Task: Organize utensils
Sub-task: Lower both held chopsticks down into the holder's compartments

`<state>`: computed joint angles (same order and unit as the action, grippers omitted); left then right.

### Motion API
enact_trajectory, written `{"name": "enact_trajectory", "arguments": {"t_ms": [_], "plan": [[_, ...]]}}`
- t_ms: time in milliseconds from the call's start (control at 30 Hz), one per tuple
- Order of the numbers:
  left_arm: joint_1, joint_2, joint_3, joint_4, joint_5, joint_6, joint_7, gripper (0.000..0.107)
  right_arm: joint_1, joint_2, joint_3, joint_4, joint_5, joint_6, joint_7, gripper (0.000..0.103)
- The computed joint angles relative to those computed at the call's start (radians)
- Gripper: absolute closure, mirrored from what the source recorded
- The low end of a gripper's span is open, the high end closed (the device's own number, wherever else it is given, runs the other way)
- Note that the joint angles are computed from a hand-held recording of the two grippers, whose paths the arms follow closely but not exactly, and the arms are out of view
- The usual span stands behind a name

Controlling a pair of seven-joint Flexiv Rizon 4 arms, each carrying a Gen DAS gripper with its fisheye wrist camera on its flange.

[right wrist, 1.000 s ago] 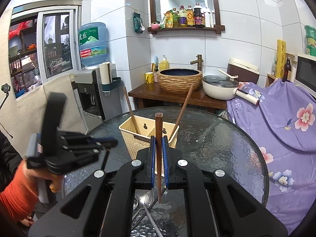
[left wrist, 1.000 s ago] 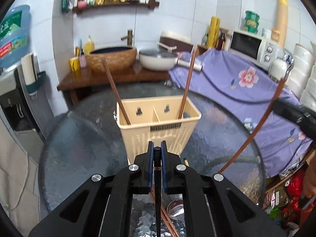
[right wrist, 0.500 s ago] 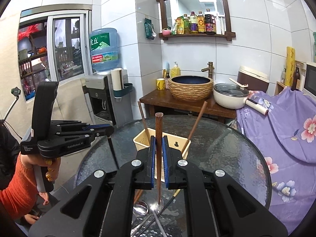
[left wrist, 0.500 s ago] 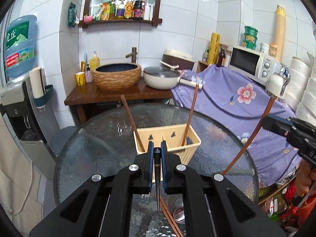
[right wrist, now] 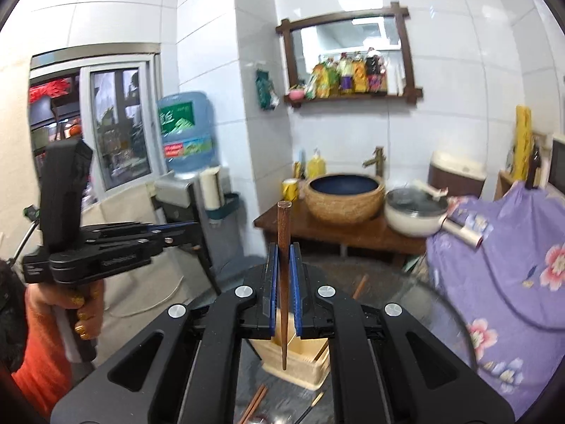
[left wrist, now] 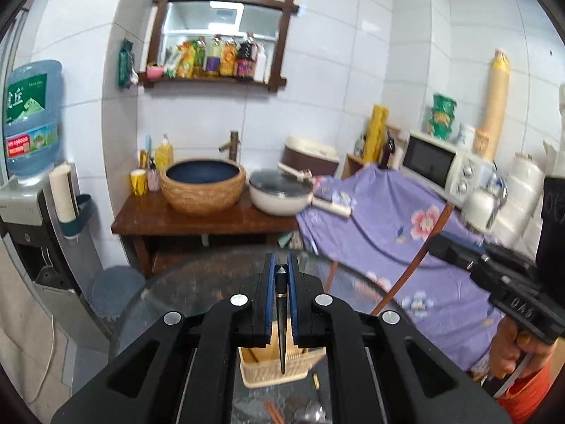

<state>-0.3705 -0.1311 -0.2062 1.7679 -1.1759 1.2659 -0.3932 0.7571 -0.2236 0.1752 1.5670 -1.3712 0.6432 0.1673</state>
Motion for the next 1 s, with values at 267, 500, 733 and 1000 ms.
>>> {"name": "enact_trajectory", "arguments": {"t_ms": [267, 500, 733, 1000], "plan": [[0.004, -0.079, -0.036, -0.068, 0.065, 0.096, -0.081, 0.1, -0.019, -0.037, -0.034, -0.023, 0.005, -0.017, 0.002, 0.096], [0.028, -0.148, -0.081, -0.043, 0.118, 0.167, -0.121, 0.1, -0.044, -0.078, -0.053, 0.03, 0.009, 0.029, 0.102, 0.096], [0.066, -0.198, -0.134, -0.006, 0.148, 0.201, -0.131, 0.1, -0.041, -0.119, -0.069, 0.053, 0.01, 0.048, 0.153, 0.096], [0.115, -0.236, -0.195, 0.02, 0.209, 0.263, -0.149, 0.099, -0.023, -0.156, -0.085, 0.058, 0.031, 0.026, 0.154, 0.095]]}}
